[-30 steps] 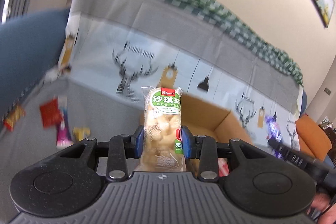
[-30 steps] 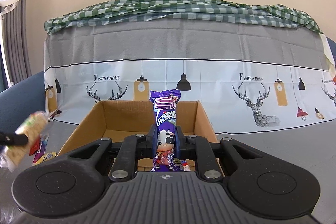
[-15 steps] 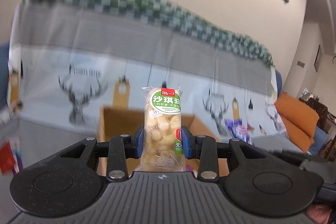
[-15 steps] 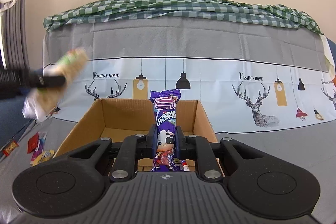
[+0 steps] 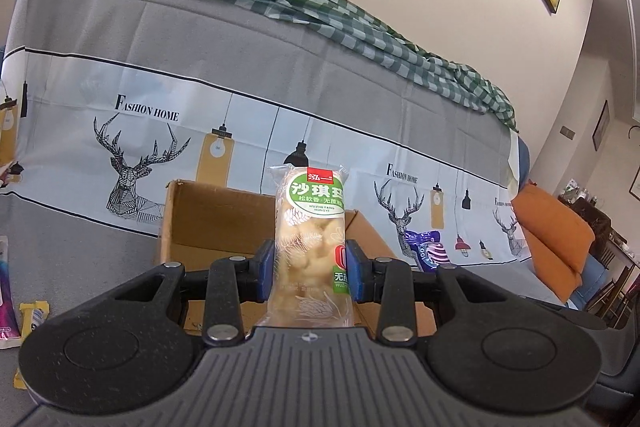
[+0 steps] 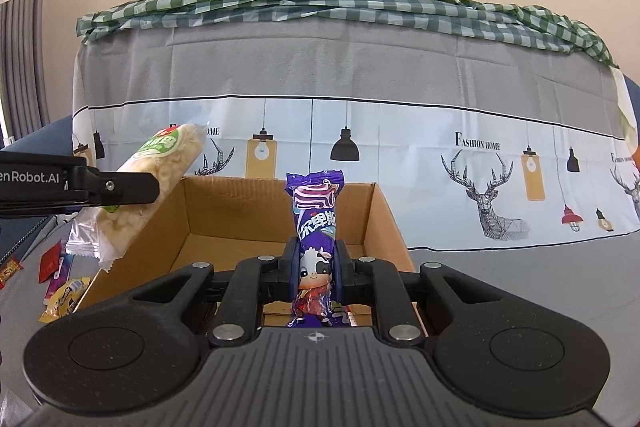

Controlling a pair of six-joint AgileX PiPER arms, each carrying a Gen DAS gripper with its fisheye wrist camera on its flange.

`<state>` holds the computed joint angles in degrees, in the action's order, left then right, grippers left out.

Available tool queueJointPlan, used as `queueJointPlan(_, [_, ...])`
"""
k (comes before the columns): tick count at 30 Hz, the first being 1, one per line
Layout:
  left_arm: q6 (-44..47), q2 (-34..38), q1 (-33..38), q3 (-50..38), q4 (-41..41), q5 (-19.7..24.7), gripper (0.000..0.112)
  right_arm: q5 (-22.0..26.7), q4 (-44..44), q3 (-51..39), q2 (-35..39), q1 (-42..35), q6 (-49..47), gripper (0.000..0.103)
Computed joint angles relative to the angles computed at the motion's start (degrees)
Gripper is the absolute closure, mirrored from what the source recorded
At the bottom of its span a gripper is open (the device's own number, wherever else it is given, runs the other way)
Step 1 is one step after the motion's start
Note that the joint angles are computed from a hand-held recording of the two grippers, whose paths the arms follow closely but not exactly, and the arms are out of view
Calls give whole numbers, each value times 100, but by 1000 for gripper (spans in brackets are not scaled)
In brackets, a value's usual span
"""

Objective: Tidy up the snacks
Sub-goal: 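Open the left gripper over the box while the right opens to drop the purple bar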

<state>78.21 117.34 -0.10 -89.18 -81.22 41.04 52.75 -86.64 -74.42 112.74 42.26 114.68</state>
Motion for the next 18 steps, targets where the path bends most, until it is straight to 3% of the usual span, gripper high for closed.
queueJointPlan(18, [-60, -8, 17, 6, -2, -3, 73, 227, -309, 92, -8, 116, 380, 86])
